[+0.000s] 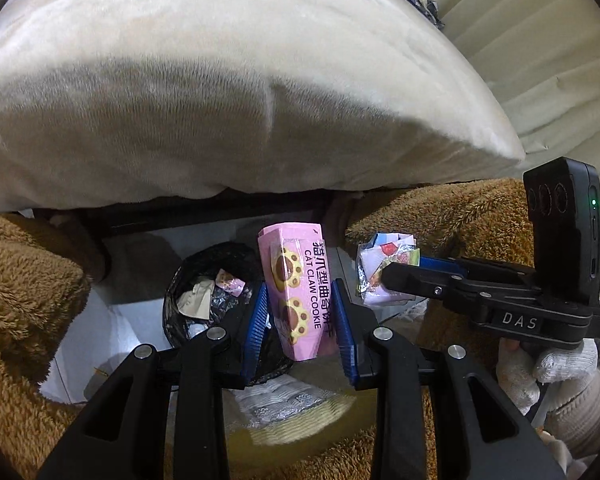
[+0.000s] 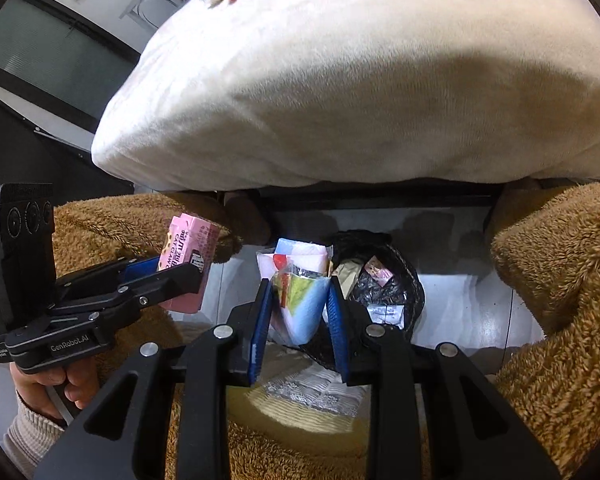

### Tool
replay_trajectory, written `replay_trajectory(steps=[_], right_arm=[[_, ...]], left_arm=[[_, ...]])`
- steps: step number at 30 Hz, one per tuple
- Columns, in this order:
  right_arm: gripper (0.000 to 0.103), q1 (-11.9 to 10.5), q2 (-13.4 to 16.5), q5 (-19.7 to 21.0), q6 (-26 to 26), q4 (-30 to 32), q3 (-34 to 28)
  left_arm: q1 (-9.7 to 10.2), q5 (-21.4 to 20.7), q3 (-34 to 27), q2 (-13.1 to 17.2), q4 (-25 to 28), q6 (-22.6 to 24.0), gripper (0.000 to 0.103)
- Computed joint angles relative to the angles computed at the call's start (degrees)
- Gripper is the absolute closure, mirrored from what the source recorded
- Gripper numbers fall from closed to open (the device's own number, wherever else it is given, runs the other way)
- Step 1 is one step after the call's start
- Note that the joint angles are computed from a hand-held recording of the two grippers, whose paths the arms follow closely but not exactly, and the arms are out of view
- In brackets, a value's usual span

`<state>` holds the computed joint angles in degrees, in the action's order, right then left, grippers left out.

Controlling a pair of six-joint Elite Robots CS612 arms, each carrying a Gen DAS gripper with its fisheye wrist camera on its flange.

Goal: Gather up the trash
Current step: 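Carry the snack bag and pink cookie box down over the black bin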

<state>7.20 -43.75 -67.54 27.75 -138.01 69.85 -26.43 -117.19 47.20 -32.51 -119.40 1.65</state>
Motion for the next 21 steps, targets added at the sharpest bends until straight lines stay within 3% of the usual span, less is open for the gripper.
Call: replay_trajectory(steps=[21], right_arm=[[0.074,0.1,4.4,2.5,-2.1,15.8,-6.8]], left_arm=[[-0.33,0.8,-5.4,3.6,13.4,1.5,0.072]])
